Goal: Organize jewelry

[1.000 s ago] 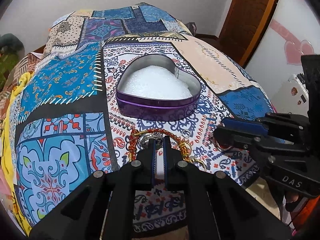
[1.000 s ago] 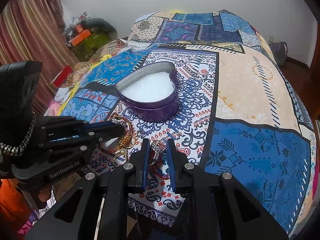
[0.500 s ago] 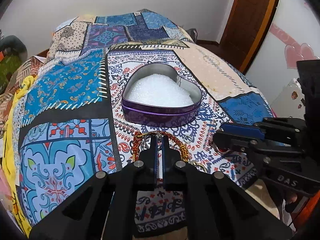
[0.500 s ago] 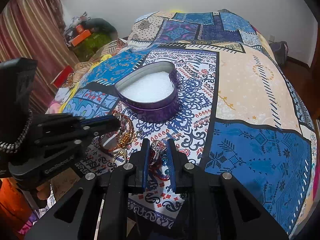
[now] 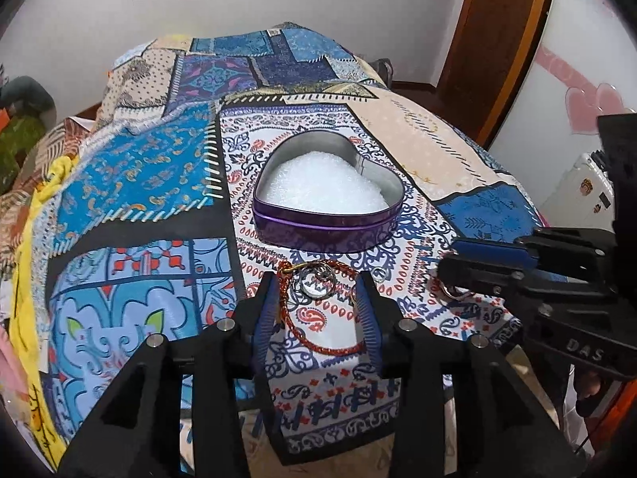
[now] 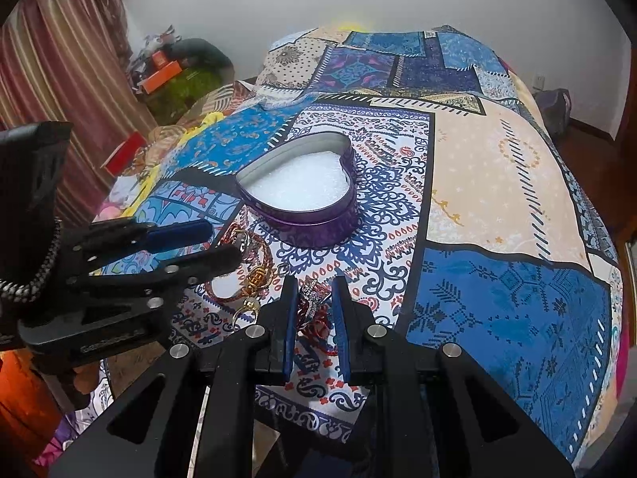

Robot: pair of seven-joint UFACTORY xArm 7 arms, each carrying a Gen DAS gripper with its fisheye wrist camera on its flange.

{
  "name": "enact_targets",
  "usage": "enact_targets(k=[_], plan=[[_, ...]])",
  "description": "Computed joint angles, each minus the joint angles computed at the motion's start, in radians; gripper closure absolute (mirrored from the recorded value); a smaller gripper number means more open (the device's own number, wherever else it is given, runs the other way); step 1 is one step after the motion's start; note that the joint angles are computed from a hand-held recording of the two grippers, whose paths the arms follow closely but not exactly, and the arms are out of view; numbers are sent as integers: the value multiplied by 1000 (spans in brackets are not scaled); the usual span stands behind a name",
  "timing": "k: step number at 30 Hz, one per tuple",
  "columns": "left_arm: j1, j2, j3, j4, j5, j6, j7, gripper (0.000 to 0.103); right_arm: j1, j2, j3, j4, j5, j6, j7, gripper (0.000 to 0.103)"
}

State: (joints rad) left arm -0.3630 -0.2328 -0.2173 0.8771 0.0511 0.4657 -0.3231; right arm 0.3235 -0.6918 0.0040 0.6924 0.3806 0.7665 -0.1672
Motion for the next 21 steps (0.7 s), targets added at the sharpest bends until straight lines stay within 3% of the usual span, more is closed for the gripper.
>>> enact_targets(k=[5, 11, 21], plan=[[1, 36, 5, 10, 4, -23, 6, 67, -4, 7, -2, 2, -4, 4, 3, 88], [-2, 46, 12, 9, -3, -42, 23, 82, -5, 14, -5, 4, -2, 4, -1, 88], [2, -27, 12, -22, -5, -66, 10, 82, -8, 17, 2, 17, -5, -8, 2, 88]])
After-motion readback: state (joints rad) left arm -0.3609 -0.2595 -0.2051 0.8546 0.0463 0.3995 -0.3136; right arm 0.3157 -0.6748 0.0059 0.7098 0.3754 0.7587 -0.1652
